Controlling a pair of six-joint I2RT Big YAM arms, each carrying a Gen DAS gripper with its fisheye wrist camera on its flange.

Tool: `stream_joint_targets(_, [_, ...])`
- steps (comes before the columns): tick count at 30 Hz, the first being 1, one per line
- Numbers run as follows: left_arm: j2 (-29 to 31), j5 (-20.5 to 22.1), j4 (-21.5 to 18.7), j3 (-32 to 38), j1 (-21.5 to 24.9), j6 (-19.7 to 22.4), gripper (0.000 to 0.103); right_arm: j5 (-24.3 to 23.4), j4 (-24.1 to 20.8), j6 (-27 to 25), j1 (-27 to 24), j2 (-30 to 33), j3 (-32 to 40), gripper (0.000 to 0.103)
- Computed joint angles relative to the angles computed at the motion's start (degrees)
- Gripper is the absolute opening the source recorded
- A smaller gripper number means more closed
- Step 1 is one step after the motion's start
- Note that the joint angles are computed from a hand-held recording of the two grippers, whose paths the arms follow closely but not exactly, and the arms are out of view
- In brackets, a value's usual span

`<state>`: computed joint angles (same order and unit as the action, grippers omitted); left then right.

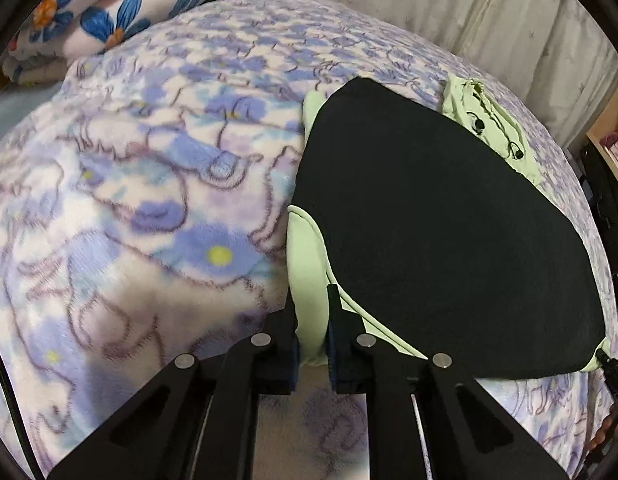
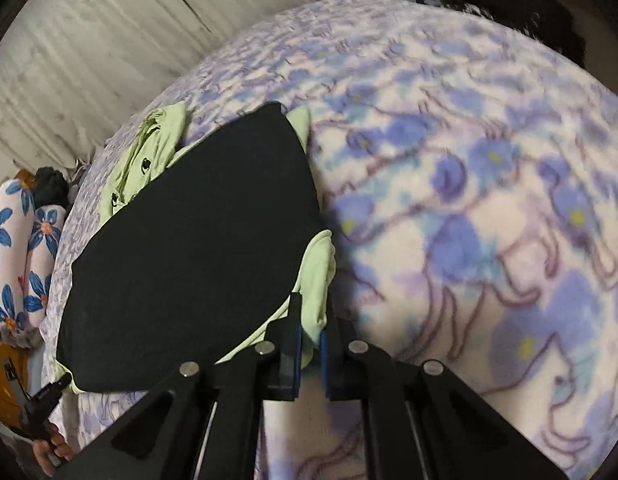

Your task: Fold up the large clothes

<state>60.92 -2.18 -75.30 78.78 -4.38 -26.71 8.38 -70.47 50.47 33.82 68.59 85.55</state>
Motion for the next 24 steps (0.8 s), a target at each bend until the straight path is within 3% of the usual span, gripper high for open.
stream_joint_targets(2, [-0.09, -1.32, -0.77, 0.56, -0.58, 1.64, 0.013, 1.53, -1.35, -1.14, 0.86, 0.35, 1.00, 0.007])
stream_joint_targets(6, [1.36, -3.35, -7.05, 3.63, -0.06, 3.66, 0.061, 5.87, -10.47, -3.20, 2.87, 3.94, 7.27, 0.016])
stream_joint_targets(7, [1.21, -3.72, -7.48, 4.16, 0.24, 4.34, 0.064, 8.13, -12.50, -3.69, 3.69, 4.79, 9.32, 0.020])
stream_joint_targets(10, [1.98, -5.90, -8.77, 6.58, 0.50, 6.23, 0.064, 13.41, -13.26, -5.06, 5.42, 5.14, 12.34, 0.035])
stream_joint_targets(12, [3.53, -6.23, -9.44, 9.08, 0.67, 7.38, 0.064, 13.80, -12.56, -7.46, 5.50, 6.51, 15.54, 0.040])
stream_joint_targets(18, [13.89, -7.28, -10.32, 21.73, -1.24, 10.32, 0.064, 7.31, -12.11, -14.72, 2.79, 16.73, 28.51, 0.042])
stream_joint_targets(22, [25.94, -9.84, -12.51, 35.86, -4.00, 13.78, 0.064, -0.83, -13.33, -18.27, -0.87, 27.84, 42.05, 0.042])
stream_joint_targets(24, [32.00, -10.67, -14.16, 43.48, -4.84, 14.66, 0.064, -4.03, -16.23, -18.25, -2.25, 34.38, 50.71, 0.042])
